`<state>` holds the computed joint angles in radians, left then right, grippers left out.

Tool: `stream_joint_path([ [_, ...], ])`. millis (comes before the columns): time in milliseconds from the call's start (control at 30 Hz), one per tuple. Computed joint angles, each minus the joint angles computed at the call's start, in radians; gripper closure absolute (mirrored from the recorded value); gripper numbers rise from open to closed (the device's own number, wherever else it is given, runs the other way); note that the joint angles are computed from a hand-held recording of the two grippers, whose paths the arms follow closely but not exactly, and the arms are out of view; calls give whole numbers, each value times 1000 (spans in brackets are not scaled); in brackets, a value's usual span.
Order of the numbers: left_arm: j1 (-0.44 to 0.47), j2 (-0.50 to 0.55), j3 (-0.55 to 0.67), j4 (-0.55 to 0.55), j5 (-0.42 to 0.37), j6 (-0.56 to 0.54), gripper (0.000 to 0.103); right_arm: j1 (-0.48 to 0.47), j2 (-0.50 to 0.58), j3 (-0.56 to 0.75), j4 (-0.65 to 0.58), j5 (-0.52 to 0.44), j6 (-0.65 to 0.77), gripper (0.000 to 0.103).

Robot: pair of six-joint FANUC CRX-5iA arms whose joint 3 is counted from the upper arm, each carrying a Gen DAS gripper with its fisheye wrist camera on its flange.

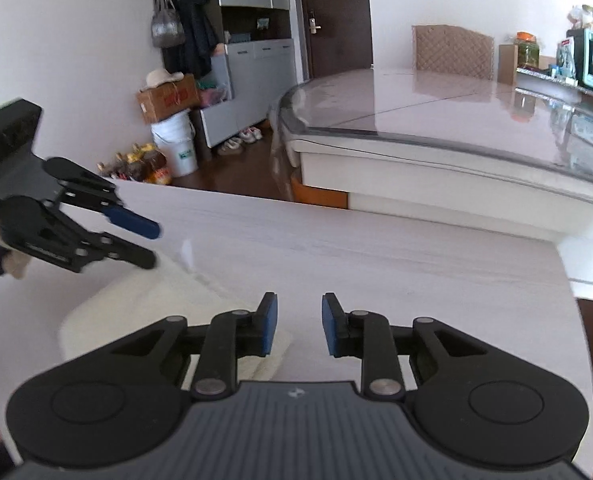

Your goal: Fold towel

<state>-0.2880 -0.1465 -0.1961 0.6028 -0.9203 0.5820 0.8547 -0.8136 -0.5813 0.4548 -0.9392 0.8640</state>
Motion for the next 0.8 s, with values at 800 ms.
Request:
stream_joint_path([
  [800, -44, 16, -9, -41, 108, 85, 55, 84, 9, -60, 129, -3, -115, 83],
])
